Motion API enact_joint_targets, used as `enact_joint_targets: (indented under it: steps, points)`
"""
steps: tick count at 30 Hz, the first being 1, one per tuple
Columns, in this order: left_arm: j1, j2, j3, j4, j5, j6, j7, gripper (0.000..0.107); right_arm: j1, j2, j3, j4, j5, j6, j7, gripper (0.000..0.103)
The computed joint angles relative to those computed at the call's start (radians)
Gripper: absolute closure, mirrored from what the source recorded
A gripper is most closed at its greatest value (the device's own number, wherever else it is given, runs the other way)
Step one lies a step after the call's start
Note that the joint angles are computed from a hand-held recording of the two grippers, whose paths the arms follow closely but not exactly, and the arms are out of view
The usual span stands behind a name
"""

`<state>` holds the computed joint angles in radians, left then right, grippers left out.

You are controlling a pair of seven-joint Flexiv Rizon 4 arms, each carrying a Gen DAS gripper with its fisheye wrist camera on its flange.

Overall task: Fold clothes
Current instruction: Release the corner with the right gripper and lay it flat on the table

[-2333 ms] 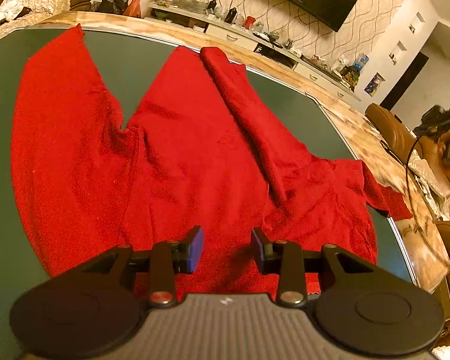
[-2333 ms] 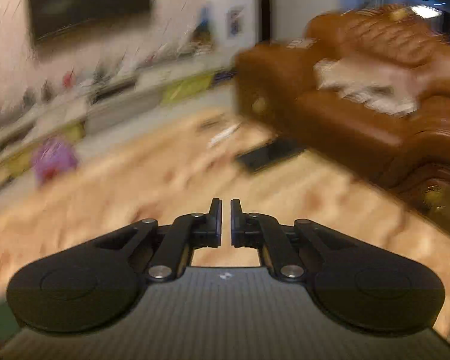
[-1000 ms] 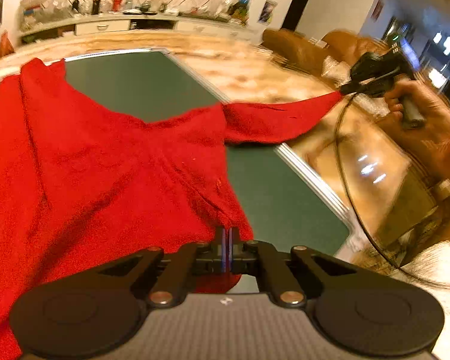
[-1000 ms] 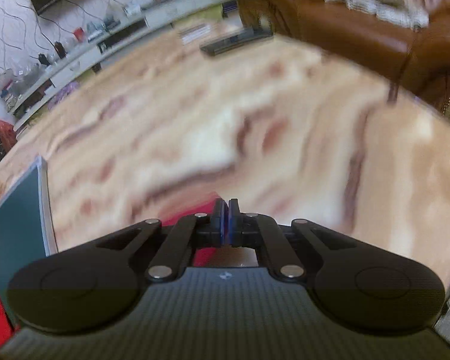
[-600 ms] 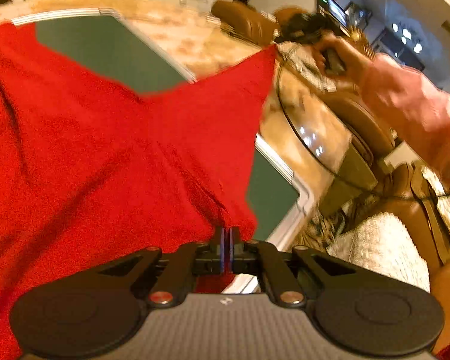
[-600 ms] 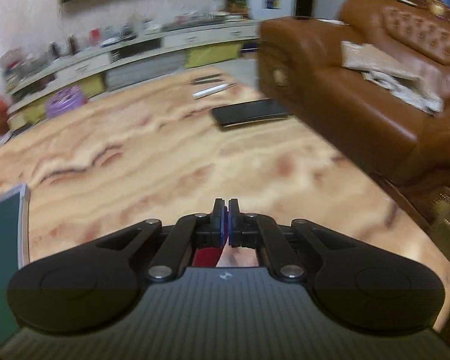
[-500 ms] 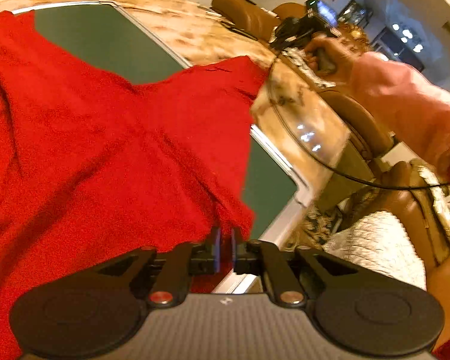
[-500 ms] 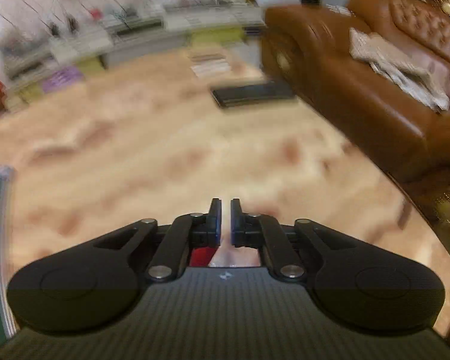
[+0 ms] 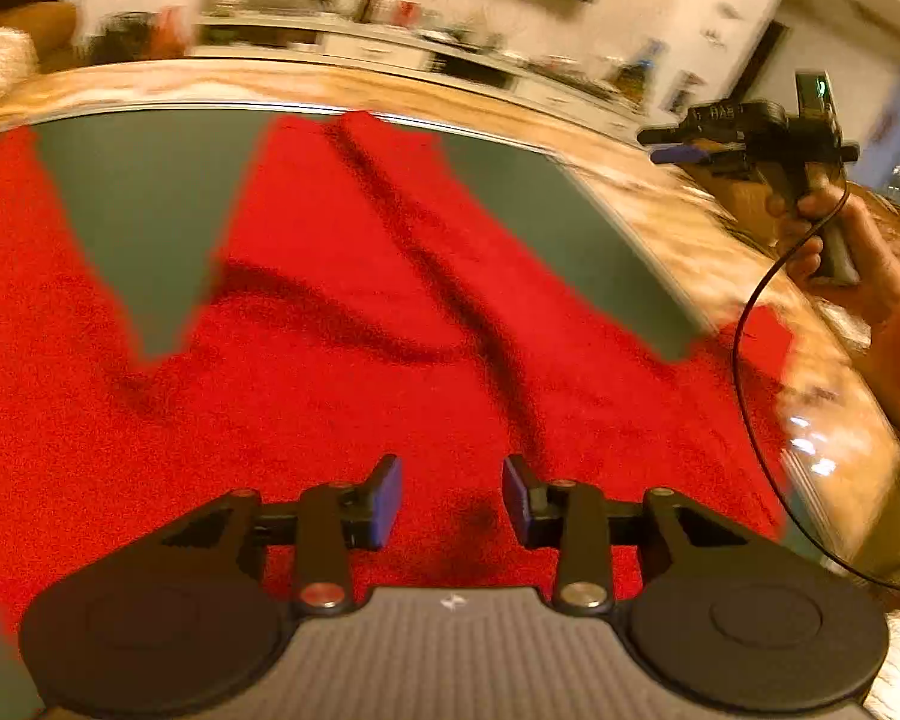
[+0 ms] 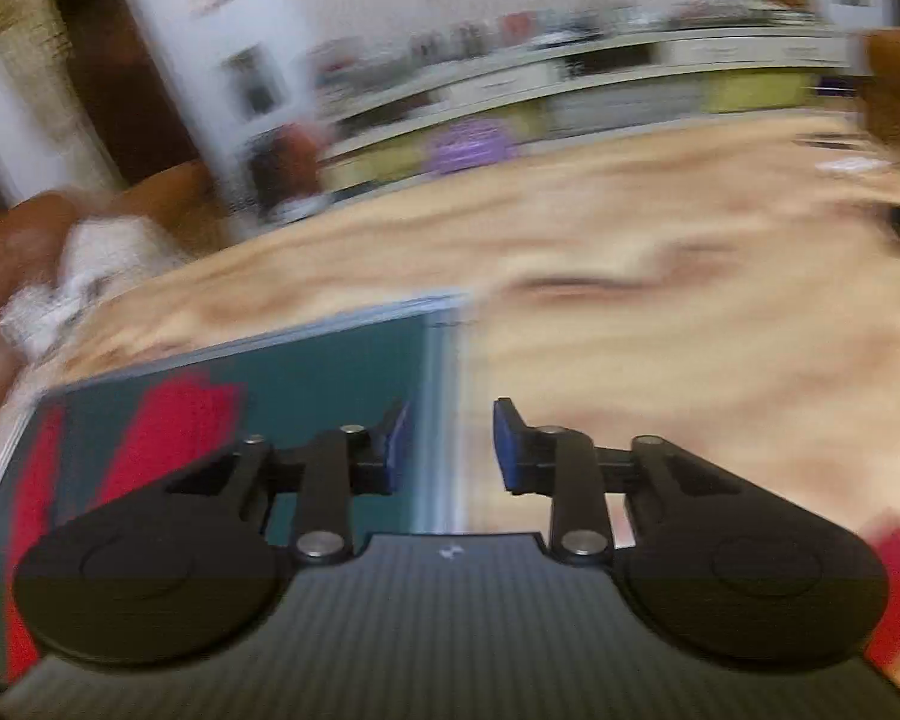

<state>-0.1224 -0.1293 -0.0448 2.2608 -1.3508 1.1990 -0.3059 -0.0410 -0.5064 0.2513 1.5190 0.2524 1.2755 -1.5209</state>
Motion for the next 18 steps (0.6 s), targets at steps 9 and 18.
enact_joint_targets:
  steps: [9,18]
  points:
    - [0.025,0.013,0.020,0.020,-0.091,-0.047,0.030,0.065,0.226,-0.397,-0.011,-0.585,-0.101,-0.275,0.114,0.066]
    - [0.017,0.020,0.024,0.031,-0.155,-0.073,0.060,0.065,0.294,-0.480,-0.058,-0.699,-0.142,-0.331,0.186,0.091]
